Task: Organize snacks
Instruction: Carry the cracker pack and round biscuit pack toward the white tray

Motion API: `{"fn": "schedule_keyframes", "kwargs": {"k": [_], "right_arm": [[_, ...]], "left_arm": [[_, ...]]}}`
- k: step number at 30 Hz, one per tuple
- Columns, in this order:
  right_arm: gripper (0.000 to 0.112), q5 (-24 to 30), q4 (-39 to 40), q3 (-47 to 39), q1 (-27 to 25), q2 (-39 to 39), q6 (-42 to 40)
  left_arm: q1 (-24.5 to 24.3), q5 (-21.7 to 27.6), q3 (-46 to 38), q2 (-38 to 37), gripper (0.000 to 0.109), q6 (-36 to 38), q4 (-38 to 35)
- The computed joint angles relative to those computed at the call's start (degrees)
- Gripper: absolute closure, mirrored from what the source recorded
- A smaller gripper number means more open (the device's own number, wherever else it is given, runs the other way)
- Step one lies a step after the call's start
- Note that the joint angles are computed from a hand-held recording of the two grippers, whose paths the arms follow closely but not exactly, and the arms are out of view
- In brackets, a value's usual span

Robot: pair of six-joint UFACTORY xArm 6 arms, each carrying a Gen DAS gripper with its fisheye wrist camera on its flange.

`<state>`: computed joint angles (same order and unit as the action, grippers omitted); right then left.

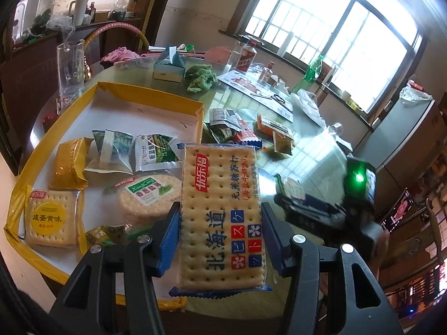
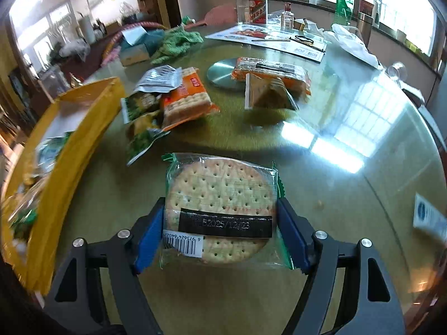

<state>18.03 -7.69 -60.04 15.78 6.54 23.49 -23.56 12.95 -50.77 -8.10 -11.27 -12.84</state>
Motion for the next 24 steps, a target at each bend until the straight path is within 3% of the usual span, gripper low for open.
{"fn": "schedule_keyframes", "kwargs": {"k": [9,24], "right_arm": [[0.036,-7.2,13.1,12.1,1.4,-10.8,-9.8],[0.036,-9.6,22.4,14.7,4.6,-16.0,-17.4]], "left_arm": [[-1.2,0.5,-0.5,-0.1,0.054,-1.3,1.7],[-1.9,-0.1,0.9,-2.2,0.054,-2.6,3.6]]}}
